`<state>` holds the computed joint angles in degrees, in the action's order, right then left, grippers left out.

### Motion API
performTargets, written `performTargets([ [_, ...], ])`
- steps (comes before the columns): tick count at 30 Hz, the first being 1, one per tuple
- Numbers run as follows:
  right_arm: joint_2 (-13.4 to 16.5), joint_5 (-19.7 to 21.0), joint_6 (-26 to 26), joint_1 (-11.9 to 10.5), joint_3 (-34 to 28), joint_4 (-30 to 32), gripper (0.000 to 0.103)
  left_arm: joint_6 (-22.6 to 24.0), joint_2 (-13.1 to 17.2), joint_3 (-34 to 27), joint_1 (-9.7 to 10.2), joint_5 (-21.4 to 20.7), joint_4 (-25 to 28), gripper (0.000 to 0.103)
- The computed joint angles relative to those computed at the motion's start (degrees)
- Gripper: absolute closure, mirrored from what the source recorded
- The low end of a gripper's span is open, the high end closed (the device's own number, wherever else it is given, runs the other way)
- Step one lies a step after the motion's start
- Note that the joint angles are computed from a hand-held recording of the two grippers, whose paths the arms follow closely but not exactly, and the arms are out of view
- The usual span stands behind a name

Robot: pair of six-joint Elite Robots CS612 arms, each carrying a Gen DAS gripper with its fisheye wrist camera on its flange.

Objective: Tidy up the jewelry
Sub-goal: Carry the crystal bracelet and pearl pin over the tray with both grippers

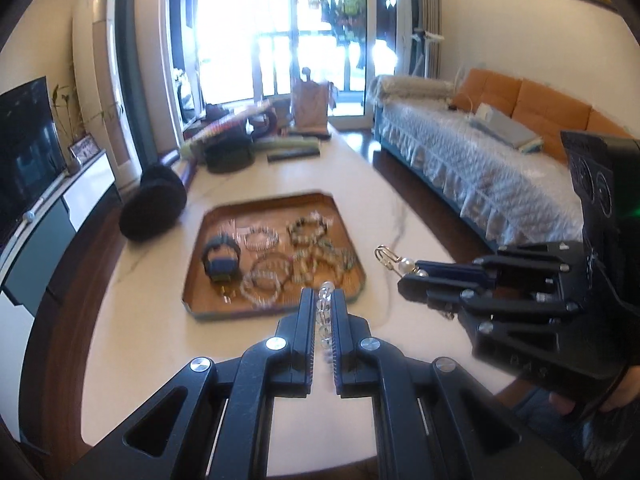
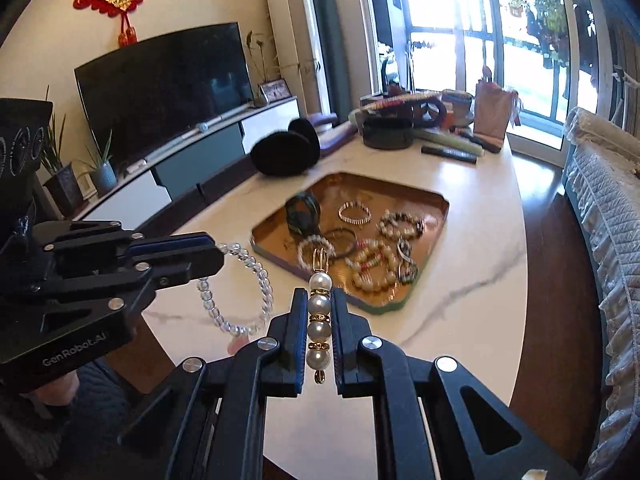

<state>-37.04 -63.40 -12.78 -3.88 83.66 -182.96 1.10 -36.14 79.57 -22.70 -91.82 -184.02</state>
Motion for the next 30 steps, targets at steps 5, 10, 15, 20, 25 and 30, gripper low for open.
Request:
performTargets([
  [5,-1.53,1.01,2.61,-0.02,-0.60,-2.99,0.093,-1.70,-1.06,-1.03,0.46,-0.30,-2.88,0.096],
  [10,-3.28,1.84,4.55,0.20,-1.52,-6.06,0.093,-4.45,-2.04,-2.44,1.48,-2.45,-6.68,0.096],
  [15,-2.60,2.20,6.45,0.40,-4.83,-4.83,0.093,-5.89,-1.60,-5.53,1.96,-2.53,-7.35,0.096],
  [20,0.13,3.22,8.04,0.42,-9.72,-0.78,0.093,-9.19,1.80,-11.96,2.87,-4.34,-2.64,0.096],
  [25,3.76,3.94,9.73,0.57,-14.35,3.22,0.093,-9.98,6.49,-18.65,2.93,-2.08,3.41,0.096],
  [30,7.77,3.98,9.47,0.66,-19.92,9.44,0.093,-12.35,12.28,-27.49,3.34,-2.63,11.85,0.096],
])
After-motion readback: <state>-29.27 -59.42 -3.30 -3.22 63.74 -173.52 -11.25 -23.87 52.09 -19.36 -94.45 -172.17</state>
